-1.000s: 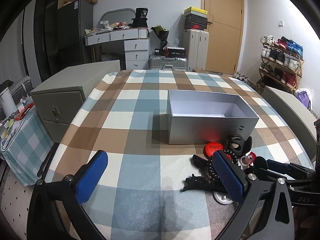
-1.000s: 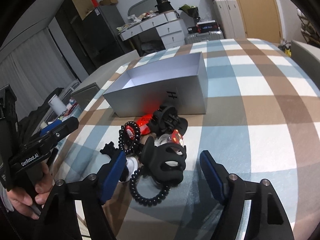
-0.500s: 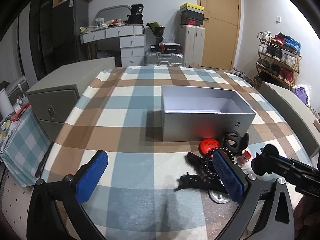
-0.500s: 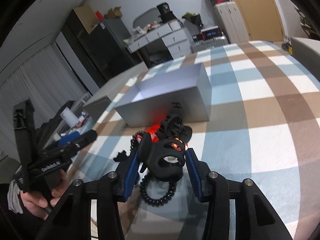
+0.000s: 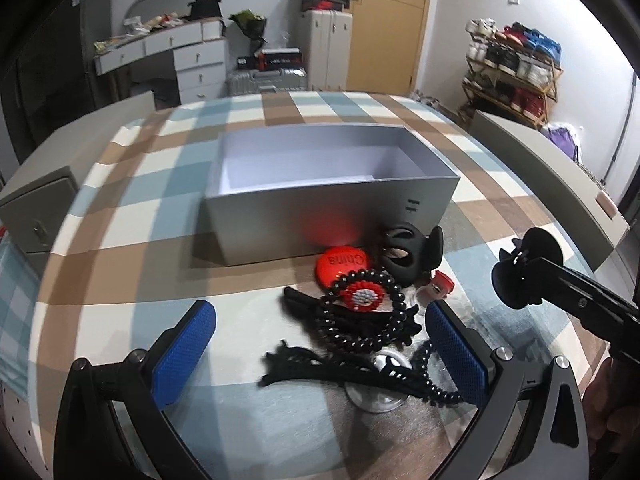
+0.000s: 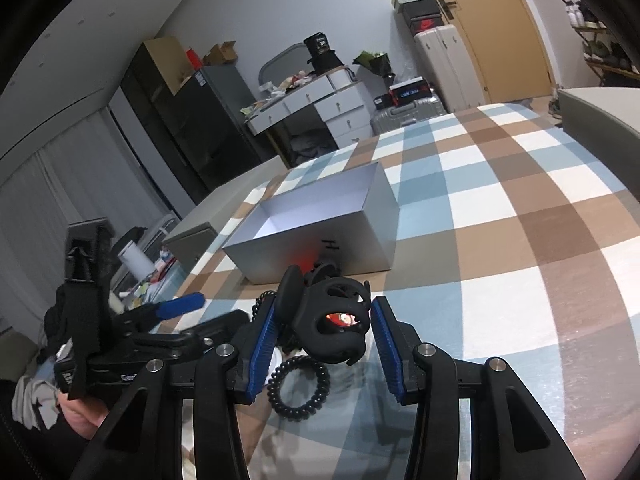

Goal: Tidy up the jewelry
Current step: 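Grasp the black bead bracelet with the left gripper while the right gripper holds the claw clip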

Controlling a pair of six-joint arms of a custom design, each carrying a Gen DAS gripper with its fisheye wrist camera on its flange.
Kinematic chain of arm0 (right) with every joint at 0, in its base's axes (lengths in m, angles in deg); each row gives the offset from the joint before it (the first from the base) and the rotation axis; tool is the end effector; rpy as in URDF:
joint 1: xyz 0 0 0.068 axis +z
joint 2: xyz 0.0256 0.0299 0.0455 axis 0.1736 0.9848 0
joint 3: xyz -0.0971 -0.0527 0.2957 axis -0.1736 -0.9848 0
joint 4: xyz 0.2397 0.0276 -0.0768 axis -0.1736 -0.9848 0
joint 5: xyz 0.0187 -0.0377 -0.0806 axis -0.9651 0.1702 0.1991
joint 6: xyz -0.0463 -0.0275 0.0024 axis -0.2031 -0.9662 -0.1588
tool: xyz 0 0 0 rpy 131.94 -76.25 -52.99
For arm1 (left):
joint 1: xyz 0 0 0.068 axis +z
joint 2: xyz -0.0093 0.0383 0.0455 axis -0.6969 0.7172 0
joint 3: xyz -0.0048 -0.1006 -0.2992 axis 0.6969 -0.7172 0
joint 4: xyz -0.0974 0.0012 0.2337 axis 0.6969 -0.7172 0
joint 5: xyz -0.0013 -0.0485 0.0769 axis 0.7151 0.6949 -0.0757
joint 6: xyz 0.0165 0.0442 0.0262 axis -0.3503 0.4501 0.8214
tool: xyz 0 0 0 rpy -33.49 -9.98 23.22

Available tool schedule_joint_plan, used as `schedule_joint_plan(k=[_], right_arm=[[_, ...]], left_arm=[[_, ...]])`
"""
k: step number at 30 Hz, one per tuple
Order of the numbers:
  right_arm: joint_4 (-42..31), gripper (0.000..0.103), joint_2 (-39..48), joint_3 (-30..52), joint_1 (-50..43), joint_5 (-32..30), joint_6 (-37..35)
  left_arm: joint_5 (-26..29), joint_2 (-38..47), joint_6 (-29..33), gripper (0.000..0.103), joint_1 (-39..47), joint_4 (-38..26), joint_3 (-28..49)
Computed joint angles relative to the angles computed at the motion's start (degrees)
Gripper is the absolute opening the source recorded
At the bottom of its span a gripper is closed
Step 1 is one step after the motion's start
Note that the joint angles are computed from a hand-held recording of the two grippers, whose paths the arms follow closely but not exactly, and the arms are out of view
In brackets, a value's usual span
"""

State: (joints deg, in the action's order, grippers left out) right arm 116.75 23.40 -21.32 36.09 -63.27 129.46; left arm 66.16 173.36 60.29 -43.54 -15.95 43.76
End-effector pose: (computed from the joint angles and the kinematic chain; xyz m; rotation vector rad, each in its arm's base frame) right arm 0.2403 0.1059 0.1488 0.4492 2.0347 0.4026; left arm 0.3350 -0.0150 0.2331 0.8993 2.2802 -0.4580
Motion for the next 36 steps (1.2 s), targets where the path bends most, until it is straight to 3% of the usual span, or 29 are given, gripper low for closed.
schedule_joint_plan(k=[9,25,36], right_arm=[[2.0,0.046,0.4,-1.1,-0.1,0.0,-0.2],[3.0,0.046,0.2,-2.1,-0.6,-0.3,-0.1],[0.9,0.046,-1.1,-1.3,-0.1,0.1,-0.1]], left_arm=[[-2.5,2.7,1.1,0.101,-2.2,-3.7,2.6],[-2.4,3.8,5.8,0.049,-2.1,-12.7,6.0],[-0.3,4.1,7.4,0.043,-0.8,-15.4,7.9]])
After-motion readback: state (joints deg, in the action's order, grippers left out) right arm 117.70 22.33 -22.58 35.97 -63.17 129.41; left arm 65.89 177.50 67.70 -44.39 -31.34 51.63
